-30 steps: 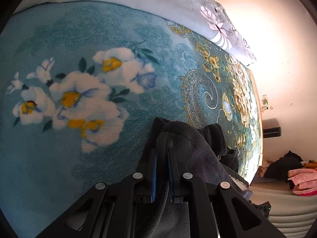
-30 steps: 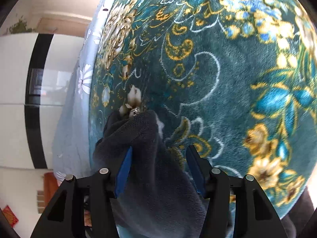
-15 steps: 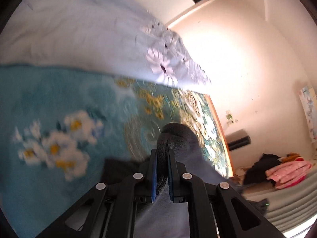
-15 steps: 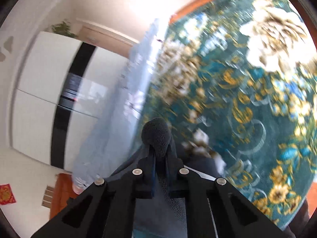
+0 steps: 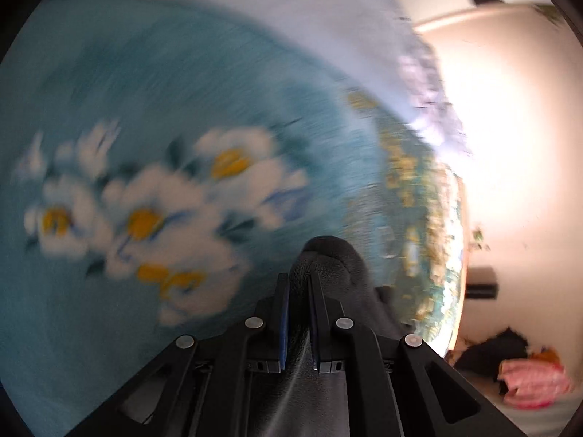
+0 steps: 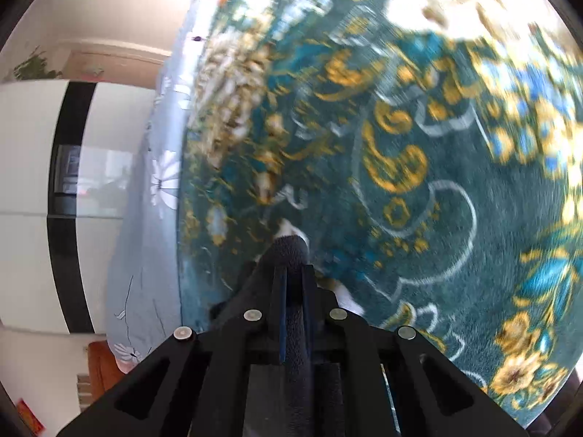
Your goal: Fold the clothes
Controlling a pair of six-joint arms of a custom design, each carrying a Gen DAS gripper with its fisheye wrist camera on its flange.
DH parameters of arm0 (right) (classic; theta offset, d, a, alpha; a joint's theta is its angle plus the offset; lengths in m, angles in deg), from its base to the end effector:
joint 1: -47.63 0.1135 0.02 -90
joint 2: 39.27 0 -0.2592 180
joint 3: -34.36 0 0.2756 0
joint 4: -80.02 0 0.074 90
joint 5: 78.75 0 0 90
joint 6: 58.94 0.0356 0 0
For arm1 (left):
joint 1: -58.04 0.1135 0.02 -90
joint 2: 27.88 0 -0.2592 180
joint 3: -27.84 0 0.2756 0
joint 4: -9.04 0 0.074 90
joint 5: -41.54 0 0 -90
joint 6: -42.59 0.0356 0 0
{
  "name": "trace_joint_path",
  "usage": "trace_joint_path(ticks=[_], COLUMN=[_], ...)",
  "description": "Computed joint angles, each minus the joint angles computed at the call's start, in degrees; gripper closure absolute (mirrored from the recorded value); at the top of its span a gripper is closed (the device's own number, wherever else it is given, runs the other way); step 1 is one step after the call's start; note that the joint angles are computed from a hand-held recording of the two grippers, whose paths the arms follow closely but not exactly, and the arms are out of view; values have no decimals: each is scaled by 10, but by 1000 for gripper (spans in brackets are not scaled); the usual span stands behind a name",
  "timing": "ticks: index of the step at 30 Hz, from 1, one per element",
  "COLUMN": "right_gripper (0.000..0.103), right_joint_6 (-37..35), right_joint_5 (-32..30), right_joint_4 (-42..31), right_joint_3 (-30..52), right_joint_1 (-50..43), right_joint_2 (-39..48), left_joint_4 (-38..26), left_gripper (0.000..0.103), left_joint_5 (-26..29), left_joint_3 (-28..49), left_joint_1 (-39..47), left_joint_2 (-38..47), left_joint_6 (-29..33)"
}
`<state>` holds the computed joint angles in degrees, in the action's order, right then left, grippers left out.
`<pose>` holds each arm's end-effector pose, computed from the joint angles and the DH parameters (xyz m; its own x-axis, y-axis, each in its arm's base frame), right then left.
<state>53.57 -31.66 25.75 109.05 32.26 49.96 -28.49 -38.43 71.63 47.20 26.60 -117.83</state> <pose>0.3145 -0.0613 0.2102 -0.8471 0.5237 -0.0909 0.3043 0.6181 0.7248 0.2079 -0.0461 0.1920 -0.5273 -0.8437 -0.1009 -0.5898 0.4489 -0.6713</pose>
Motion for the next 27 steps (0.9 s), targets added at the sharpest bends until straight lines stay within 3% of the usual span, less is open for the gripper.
trace_joint_path(ticks=[4, 7, 9, 10, 13, 16, 19, 23, 27], right_gripper=[96, 96, 96, 96, 94, 93, 93, 92, 92], right_joint_6=[-1, -40, -72, -95, -140, -151, -148, -142, -151], right_joint_5=[11, 53, 81, 98, 147, 175, 177, 164, 215], right_joint_4=[6, -41, -70, -82, -107, -110, -112, -120, -120], right_joint_3=[20, 27, 28, 25, 20, 8, -18, -64, -114], right_joint_1=[6, 19, 26, 25, 17, 32, 103, 234, 275], right_joint_2=[6, 9, 4, -10, -60, -115, -160, -196, -247], left_joint_4=[-43, -40, -38, -40, -131, -190, -212, -236, -243], left_gripper=[93, 90, 88, 83, 71, 63, 61, 61, 60], left_joint_5=[-22, 27, 38, 42, 4, -71, -119, -156, -152], left_joint_3=[51, 37, 17, 8, 54, 116, 185, 270, 264], left_joint_1=[-18, -6, 4, 9, -3, -77, -189, -313, -350], left_joint_2=[63, 116, 78, 56, 12, -9, 52, 151, 177], left_joint_6=[41, 22, 4, -3, 31, 62, 91, 143, 135])
